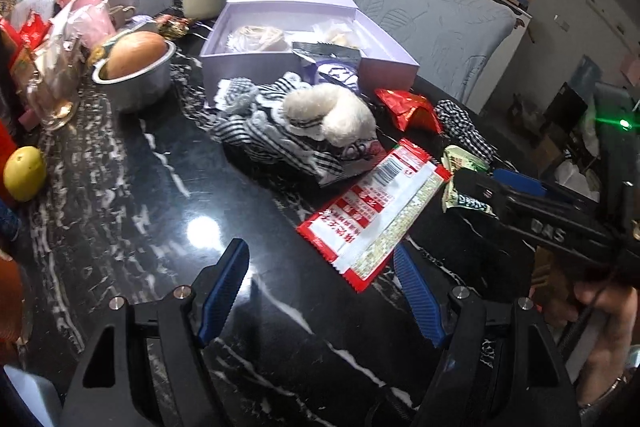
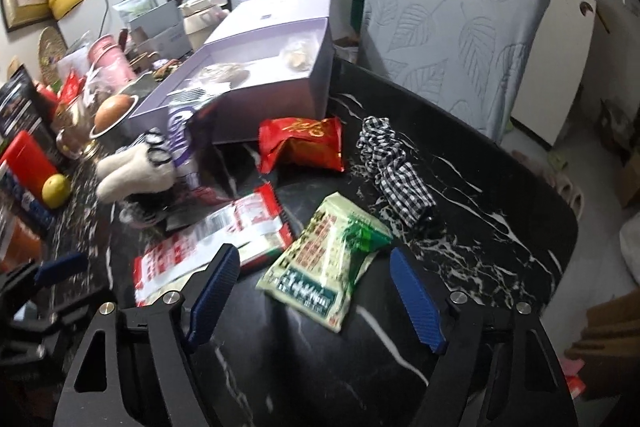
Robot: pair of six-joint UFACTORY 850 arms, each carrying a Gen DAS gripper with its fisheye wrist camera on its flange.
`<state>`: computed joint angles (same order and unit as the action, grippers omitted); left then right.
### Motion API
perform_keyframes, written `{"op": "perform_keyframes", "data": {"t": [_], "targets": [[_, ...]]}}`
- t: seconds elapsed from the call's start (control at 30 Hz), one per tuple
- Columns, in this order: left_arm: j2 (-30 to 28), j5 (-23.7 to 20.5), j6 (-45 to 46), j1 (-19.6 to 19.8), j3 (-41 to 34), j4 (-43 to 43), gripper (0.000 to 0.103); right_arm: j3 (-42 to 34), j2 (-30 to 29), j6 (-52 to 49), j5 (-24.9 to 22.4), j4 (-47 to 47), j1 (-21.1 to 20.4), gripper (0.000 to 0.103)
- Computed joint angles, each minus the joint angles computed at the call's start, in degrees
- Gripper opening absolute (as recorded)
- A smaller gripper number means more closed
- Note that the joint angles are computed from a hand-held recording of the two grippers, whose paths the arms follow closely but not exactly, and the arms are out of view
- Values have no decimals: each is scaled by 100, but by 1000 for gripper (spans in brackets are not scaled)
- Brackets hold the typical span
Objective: Organize soft objects
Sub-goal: 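Grasp the green snack packet with the right gripper while the left grasps the red-white packet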
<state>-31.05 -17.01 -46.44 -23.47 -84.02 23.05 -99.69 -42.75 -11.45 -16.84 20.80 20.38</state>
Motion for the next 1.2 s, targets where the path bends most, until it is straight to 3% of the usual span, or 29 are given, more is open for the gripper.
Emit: {"op": "perform_keyframes", "data": {"t": [0.1, 0.3, 0.47, 0.53, 0.63, 0.87, 0.93, 1.0, 1.07, 1.2], "targets": [[-78, 61, 554, 38, -97, -514, 75, -261, -185, 623, -179, -547, -7, 68], [-238, 134, 1689, 117, -321, -1527, 75, -296, -218, 910, -234, -906, -18, 59], [-453, 22, 2465, 107, -598, -2071, 75, -97, -95, 116, -209, -158, -104, 50], [-577, -126, 2352, 70, -774, -1824, 75, 87, 18, -448, -182, 374, -159, 40], [-698, -190, 2302, 40, -936, -1644, 75, 258, 137, -881, -229, 718, -217, 40], [-1018, -417, 3088, 52, -1338, -2320, 75, 612, 378, -1570, -323, 1187, -323, 40], [-1065, -421, 2934, 23, -1396, -2088, 75, 700, 439, -1753, -360, 1323, -350, 41], [-1156, -550, 2509, -39, -1532, -1489, 75, 705, 441, -1903, -408, 1426, -360, 45], [-1237, -692, 2389, -96, -1658, -1177, 75, 761, 469, -1960, -370, 1502, -369, 66], [-1327, -757, 2488, -161, -1780, -1035, 80, 847, 513, -2113, -315, 1656, -371, 69]]}}
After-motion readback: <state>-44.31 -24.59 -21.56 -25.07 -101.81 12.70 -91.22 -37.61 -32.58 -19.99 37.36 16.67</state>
